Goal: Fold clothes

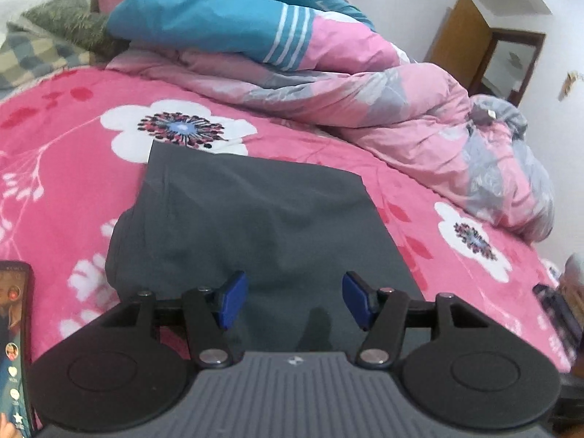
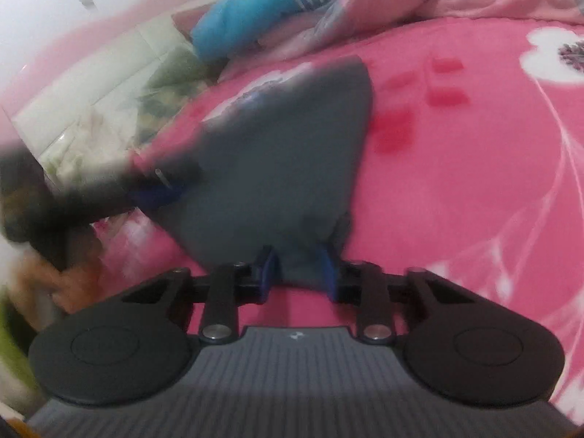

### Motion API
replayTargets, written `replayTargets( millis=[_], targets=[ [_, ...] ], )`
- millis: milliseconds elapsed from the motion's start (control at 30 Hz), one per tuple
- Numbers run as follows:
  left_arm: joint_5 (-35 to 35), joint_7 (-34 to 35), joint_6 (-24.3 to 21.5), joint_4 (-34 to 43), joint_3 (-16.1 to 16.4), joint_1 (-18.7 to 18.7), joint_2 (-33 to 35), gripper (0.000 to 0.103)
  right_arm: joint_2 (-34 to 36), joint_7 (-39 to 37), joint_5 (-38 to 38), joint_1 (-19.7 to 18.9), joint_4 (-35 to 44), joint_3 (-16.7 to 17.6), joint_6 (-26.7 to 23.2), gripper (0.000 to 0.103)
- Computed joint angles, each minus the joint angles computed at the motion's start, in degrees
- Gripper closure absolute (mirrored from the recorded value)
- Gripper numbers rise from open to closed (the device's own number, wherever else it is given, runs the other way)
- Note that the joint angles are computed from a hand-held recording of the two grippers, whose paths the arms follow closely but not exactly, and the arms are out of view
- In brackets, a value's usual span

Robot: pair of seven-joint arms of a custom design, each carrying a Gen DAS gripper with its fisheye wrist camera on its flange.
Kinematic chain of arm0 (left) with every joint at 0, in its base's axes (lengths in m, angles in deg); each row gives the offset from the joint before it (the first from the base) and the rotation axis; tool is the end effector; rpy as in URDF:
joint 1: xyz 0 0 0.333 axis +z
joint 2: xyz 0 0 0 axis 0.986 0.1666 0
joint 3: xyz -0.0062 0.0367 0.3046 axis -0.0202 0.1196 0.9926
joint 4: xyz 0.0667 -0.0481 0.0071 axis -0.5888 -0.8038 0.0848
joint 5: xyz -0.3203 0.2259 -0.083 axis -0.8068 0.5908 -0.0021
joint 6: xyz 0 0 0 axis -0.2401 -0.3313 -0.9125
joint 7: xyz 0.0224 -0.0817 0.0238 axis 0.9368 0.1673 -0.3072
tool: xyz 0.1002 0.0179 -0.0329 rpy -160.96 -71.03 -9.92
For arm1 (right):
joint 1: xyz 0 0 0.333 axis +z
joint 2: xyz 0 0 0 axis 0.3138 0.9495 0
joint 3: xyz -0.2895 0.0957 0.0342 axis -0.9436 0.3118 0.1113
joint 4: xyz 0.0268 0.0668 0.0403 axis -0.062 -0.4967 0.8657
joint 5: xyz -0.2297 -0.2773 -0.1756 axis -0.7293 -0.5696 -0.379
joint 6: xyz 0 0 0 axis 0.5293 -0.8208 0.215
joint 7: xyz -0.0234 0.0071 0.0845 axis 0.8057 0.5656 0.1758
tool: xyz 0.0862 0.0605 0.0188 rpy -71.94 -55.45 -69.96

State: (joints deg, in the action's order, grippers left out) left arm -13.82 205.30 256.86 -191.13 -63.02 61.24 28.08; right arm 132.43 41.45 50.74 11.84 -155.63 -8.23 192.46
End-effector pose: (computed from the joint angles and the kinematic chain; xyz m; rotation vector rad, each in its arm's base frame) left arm 0.5609 -0.2488 0.3916 -1.9436 1.4262 -1.1668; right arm 0.6185 0.4060 0.3594 -1.7542 1.1442 0.0528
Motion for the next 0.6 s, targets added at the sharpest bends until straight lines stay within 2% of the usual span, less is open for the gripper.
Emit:
replayTargets(
  millis=[33, 133, 200, 233, 267, 300, 333, 367, 433, 533, 600],
  targets=[
    [0.85, -0.86, -0.24, -0.46, 0.04, 0.10, -0.19, 0.043, -1.51, 1.41, 0.81, 0.44, -0.45, -0.98, -0.29, 0.079],
    [5.15, -7.06, -1.94, -2.84, 0.69, 0.40, -1.29, 0.043, -5.66, 1.91, -1.55, 2.27, -2.85, -3.92, 5.15, 0.078],
    [10.64, -14.80, -3.01, -5.50, 0.93, 1.01, -2.42, 0.043, -3.75, -0.11, -5.77, 0.90, -2.71, -1.69, 7.18, 0.078],
    [13.23, -18.24, -3.26, -6.69, 0.89, 1.40, -2.93, 0.043, -2.42, -0.97, -7.42, -0.21, -2.67, -0.02, 6.57, 0.078],
    [15.47, -21.19, -3.48, -7.78, 0.83, 1.77, -3.47, 0.043, -1.57, 0.40, -10.34, -0.10, -1.92, -0.11, 4.52, 0.077],
    [17.80, -24.02, -3.58, -8.91, 0.67, 2.17, -4.08, 0.042, -1.88, -0.87, -9.62, 1.80, -0.97, -2.20, 1.16, 0.077],
    [18.23, -24.68, -3.55, -9.49, 1.17, 1.69, -4.73, 0.042, -2.34, 0.30, -11.32, 3.74, -0.78, -4.82, 0.99, 0.077],
    [17.18, -23.43, -3.20, -9.66, 2.22, 0.40, -5.28, 0.041, -3.39, -1.51, -9.00, 4.18, -1.98, -5.45, 2.53, 0.077],
    [17.56, -22.75, -1.77, -10.69, 3.56, -1.52, -6.42, 0.038, -4.87, -0.69, -8.56, 3.39, -3.47, -5.01, 3.59, 0.076],
    [21.60, -26.58, 0.25, -13.98, 3.69, -2.53, -8.54, 0.035, -5.14, 1.42, -8.90, 0.51, -5.19, -2.88, 6.66, 0.071],
    [22.58, -27.81, 1.93, -15.93, 3.64, -3.45, -9.64, 0.033, -6.37, 4.49, -8.81, -0.41, -6.87, -3.36, 8.95, 0.068]
  ],
)
